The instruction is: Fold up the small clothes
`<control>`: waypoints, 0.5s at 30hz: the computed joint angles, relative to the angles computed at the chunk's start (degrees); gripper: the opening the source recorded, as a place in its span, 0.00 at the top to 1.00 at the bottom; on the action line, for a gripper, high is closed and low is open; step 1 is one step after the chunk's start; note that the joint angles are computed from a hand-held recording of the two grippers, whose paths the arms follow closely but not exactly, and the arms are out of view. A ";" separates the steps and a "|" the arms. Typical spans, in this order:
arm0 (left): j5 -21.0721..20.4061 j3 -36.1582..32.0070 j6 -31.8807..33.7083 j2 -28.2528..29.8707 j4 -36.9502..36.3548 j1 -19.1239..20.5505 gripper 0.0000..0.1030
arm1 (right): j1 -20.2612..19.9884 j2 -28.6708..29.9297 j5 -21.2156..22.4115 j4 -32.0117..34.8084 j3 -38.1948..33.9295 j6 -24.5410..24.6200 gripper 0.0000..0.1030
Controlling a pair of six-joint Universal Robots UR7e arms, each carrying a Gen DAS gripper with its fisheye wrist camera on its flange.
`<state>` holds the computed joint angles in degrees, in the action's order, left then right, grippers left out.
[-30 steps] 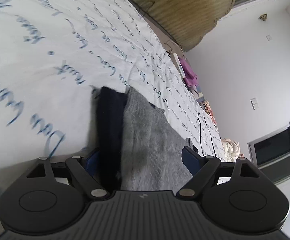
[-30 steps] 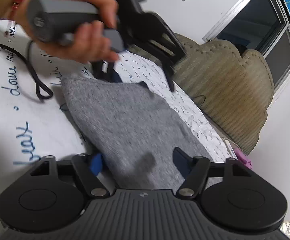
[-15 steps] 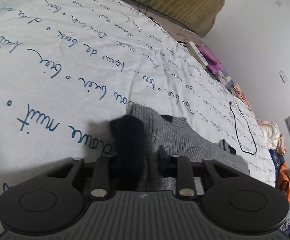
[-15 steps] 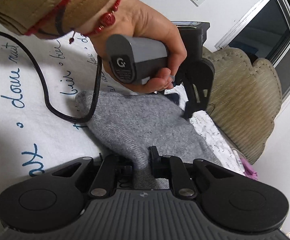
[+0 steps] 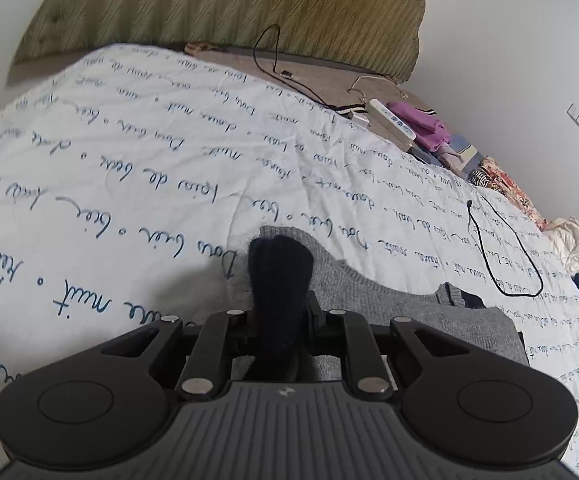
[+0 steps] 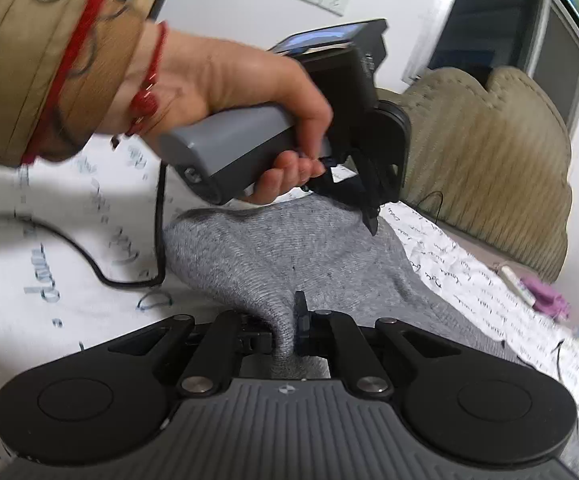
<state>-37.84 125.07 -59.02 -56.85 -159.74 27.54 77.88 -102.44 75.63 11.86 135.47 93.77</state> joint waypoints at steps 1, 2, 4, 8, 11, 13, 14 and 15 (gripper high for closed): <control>0.30 -0.70 -0.74 0.08 1.57 -0.34 0.84 | -0.52 -0.40 -0.75 1.15 -0.55 1.02 0.92; 0.66 -1.52 -1.53 0.31 3.29 -0.61 0.84 | -0.92 -0.71 -1.40 2.22 -1.22 2.02 0.92; 1.43 -3.23 -3.69 0.56 7.45 -1.28 0.84 | -2.05 -1.46 -2.98 4.04 -2.37 3.74 0.92; 2.45 -6.48 -7.24 1.44 13.25 -2.27 0.84 | -5.56 -3.76 -6.59 7.02 -3.49 4.84 0.93; 3.03 -8.97 -8.79 2.79 16.15 -2.87 0.84 | -9.02 -5.70 -9.42 8.94 -3.73 4.24 0.93; 3.40 -10.71 -9.52 3.90 17.76 -3.29 0.84 | -11.61 -7.08 -11.40 10.07 -3.57 3.47 0.93; 3.55 -11.53 -9.77 4.50 18.24 -3.45 0.84 | -12.61 -7.45 -12.15 10.70 -3.87 3.42 0.93; 3.70 -12.34 -9.91 5.15 18.61 -3.61 0.84 | -14.19 -8.12 -13.52 11.68 -4.06 3.15 0.93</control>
<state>-34.13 112.73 -68.93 -51.70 -141.13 23.93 63.69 -110.56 62.11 23.53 131.41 96.92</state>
